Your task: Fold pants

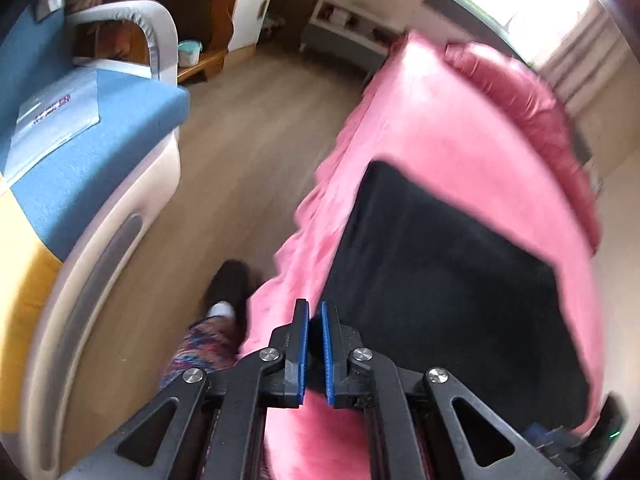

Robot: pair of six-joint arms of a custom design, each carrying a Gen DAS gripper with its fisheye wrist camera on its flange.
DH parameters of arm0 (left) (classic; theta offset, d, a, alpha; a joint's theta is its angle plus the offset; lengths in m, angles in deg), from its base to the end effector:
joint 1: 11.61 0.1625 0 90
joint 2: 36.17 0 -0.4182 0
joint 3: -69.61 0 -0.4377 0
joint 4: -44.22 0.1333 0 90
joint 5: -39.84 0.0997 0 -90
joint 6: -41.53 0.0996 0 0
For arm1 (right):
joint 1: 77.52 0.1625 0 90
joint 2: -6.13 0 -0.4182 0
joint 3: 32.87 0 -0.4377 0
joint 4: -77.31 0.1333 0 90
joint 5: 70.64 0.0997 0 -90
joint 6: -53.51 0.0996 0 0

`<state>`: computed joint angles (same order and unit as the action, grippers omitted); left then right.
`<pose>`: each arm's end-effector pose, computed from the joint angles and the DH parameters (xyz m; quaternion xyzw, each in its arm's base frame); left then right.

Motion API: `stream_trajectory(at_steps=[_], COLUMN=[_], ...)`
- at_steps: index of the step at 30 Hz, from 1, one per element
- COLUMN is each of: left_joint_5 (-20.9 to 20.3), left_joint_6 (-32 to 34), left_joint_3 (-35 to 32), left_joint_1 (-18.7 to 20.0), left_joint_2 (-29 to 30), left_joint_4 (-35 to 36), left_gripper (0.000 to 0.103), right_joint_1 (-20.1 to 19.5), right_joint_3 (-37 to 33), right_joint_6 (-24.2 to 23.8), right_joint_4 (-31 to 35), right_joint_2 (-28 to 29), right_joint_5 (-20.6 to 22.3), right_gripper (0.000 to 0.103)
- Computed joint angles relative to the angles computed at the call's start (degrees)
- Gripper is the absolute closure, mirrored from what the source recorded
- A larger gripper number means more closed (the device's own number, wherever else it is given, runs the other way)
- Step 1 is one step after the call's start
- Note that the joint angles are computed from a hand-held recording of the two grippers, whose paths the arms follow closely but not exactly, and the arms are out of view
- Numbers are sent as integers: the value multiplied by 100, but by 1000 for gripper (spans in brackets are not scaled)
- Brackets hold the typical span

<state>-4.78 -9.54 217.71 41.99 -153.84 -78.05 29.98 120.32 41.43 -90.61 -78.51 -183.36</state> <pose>-0.0048 -0.3506 0.2445 -0.1239 0.9141 -0.2773 0.2684 0.1844 -0.2695 0.0971 0.2339 -0.9489 0.0893 0.1923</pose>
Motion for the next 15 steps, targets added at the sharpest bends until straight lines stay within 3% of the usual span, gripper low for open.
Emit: stream_trajectory(at_steps=[2,5,8,13,15], left_joint_5=[-125,61,-10,940,1124], left_joint_6=[-104,-578,-972,-2059,-1831], left_joint_3=[-59,-176,-204,-362,-311], left_joint_1=[162,180,217,-701,-1066], left_joint_2=[171,300,-55,-455,-443], left_joint_4=[192,965,1192,2679,2465], left_gripper=[97,97,84,83,83], right_joint_1=[-33,-147,-350,-560,-571], right_joint_3=[1,-16,-25,-124,-266], right_joint_6=[-31,-49,-153,-247,-239], right_joint_4=[53,208,450,781,702], right_joint_2=[-31,-118,-315,-871,-895], right_joint_5=[18,173,417,952,1014], right_gripper=[96,95,92,80,79])
